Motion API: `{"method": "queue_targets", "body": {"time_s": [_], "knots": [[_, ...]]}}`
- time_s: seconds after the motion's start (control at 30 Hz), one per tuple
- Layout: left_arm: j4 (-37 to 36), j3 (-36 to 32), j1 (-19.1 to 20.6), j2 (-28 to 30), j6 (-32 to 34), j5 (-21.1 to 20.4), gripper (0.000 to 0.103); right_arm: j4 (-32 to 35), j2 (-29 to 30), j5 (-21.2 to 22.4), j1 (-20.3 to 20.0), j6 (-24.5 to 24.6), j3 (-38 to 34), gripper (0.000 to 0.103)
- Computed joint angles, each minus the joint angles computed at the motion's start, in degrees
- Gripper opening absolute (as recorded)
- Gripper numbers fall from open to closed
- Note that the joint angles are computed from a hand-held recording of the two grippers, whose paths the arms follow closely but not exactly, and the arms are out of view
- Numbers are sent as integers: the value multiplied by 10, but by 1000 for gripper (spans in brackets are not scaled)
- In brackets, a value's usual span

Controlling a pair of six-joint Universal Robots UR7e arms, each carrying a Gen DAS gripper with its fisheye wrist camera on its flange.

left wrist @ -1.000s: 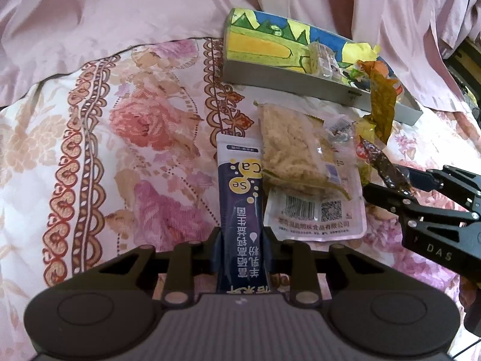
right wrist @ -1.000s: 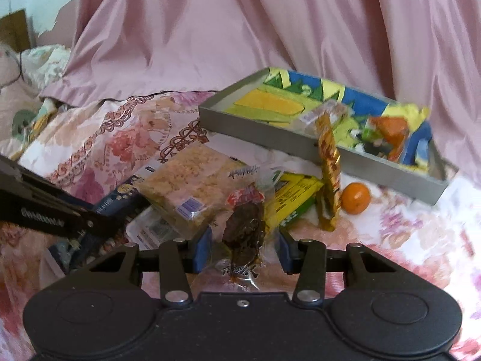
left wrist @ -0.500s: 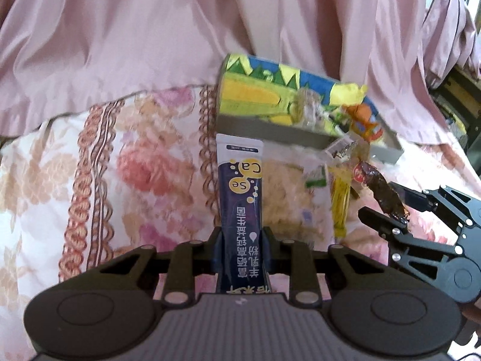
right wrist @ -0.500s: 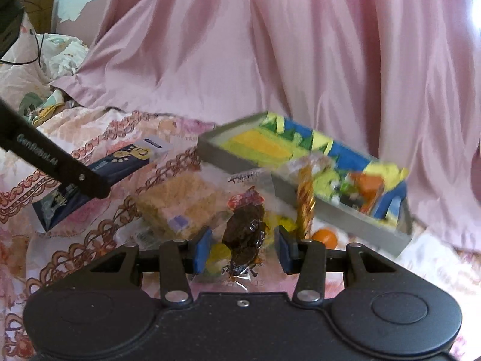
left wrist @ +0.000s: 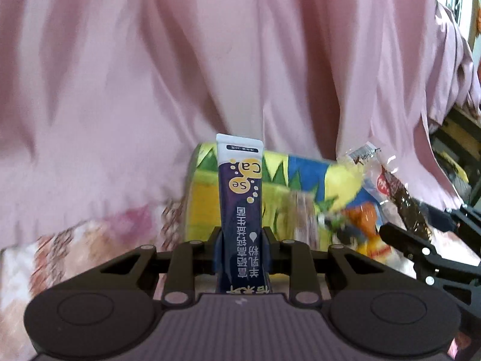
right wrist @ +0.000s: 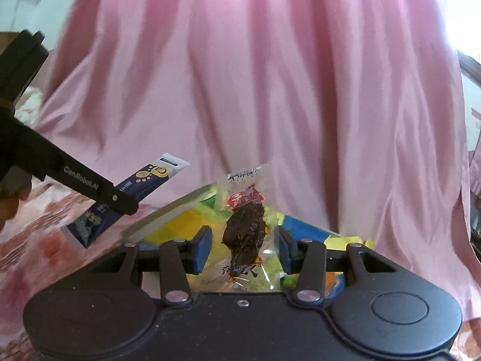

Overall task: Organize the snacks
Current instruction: 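Carry the blue stick with the left tool while the right tool carries the jerky packet over the tray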

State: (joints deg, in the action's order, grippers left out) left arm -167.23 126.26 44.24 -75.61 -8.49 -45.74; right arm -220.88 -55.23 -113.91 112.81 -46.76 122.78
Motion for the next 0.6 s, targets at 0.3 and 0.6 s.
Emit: {"method": "queue_targets", "body": {"time_s": [0.3, 0.6], "knots": [[-80, -81, 58, 137, 37, -56, 28, 99, 33, 1, -62, 78, -100, 47], [-68, -103, 78, 180, 49, -59, 29, 121, 64, 0, -86, 113, -116, 47]]}}
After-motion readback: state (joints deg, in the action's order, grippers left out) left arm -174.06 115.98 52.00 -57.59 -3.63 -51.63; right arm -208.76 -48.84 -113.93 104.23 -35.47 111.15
